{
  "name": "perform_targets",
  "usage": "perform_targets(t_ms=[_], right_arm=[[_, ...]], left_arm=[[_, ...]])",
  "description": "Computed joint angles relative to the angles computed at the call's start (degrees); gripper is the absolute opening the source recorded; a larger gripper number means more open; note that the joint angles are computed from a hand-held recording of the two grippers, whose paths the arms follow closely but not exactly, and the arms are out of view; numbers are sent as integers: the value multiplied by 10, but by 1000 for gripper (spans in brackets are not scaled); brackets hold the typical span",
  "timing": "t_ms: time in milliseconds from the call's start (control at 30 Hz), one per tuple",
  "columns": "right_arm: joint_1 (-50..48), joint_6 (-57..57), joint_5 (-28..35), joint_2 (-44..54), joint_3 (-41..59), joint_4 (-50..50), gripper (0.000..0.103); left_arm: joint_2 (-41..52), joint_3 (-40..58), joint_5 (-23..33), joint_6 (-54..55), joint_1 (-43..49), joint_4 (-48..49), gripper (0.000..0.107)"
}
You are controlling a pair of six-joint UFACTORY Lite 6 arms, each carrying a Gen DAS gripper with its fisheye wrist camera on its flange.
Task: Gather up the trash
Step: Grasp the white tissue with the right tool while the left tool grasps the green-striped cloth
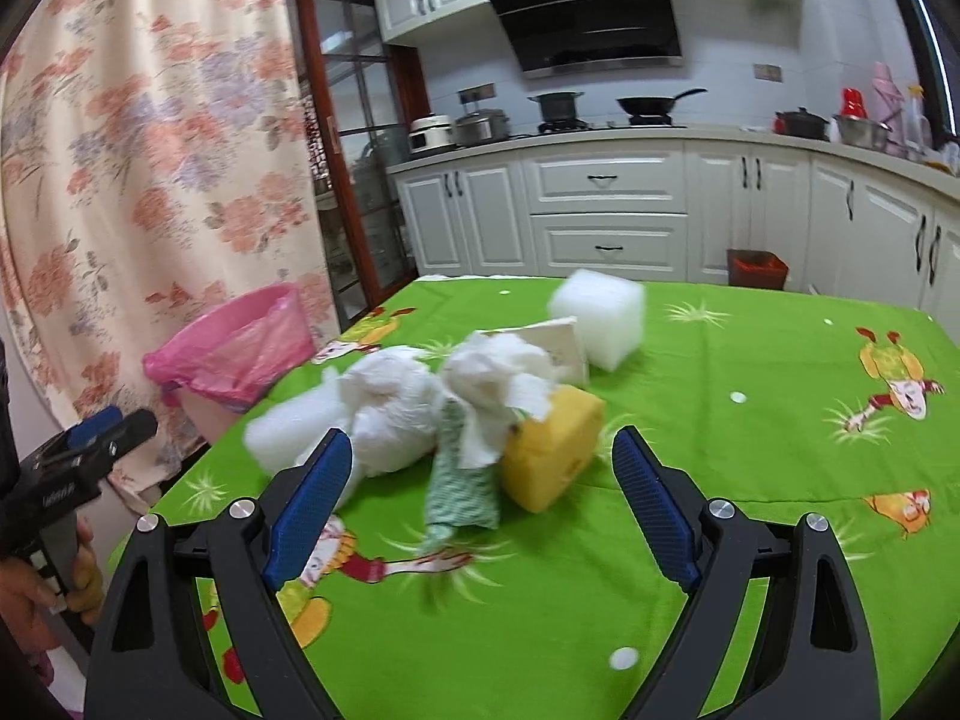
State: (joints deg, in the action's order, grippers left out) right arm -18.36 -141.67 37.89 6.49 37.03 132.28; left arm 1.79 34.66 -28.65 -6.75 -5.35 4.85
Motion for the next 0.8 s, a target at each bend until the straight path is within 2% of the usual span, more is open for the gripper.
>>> perform_targets(t_ms=[100, 267, 667, 800], right_arm=[[-11, 5, 1, 35, 29, -7, 84], [-4, 8, -9, 95, 93, -13, 84], [35, 63, -43, 201, 239, -52, 84], [52, 82, -58, 231, 285, -72, 77]], left_arm=[[13, 8, -2, 89, -38, -86, 98], [49, 38, 5, 155, -67, -163, 98], [98, 74, 11, 135, -61, -142, 98], [100, 76, 7, 130, -66, -138, 98]])
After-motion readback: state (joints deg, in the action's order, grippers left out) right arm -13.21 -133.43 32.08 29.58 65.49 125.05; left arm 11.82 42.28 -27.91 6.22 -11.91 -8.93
